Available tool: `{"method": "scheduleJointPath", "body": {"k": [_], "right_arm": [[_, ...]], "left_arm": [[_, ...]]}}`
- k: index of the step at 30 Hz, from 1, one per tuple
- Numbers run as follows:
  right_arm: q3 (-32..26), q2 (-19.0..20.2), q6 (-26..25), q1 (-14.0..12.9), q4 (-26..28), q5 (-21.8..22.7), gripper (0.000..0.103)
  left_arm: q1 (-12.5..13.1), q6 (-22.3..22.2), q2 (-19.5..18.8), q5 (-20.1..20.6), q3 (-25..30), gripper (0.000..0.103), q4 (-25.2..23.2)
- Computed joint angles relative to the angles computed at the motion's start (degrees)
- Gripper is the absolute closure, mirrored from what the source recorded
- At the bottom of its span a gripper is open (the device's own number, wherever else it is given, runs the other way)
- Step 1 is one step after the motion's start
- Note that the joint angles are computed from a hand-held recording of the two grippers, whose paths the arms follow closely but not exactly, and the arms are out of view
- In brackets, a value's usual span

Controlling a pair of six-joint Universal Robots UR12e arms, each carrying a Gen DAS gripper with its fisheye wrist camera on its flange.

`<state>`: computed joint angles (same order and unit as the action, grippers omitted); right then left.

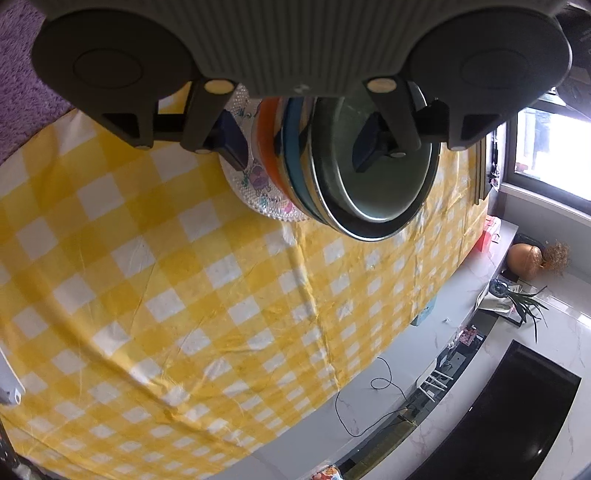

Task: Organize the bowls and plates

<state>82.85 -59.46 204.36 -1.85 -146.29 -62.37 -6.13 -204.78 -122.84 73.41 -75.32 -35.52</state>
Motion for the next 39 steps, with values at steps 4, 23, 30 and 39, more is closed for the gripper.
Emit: {"method": "scheduleJointPath", "body": {"k": [4,23,30,39], "right_arm": [[0.8,-0.9,-1.9,0.5,-2.6,-2.5,0.038],[13.1,-7.8,-15.7,2.4,-30.9,-6.8,0.021],[18.7,-9.3,-21.1,2.5,-40.5,-8.3,0.017],[23.5,-11.5,-27.4,3.1,-41.1,-9.3,0.012]], "left_arm": [[-0.5,2.9,1.3,2.9,-1.5,0.03,3.6],[-4.2,22.7,8.8,20.0,-15.0,0.028,30.6],[-5.7,26.4,10.3,23.6,-19.4,0.02,37.7],[-7.1,30.4,11.1,27.2,-22.0,0.018,36.6]]}}
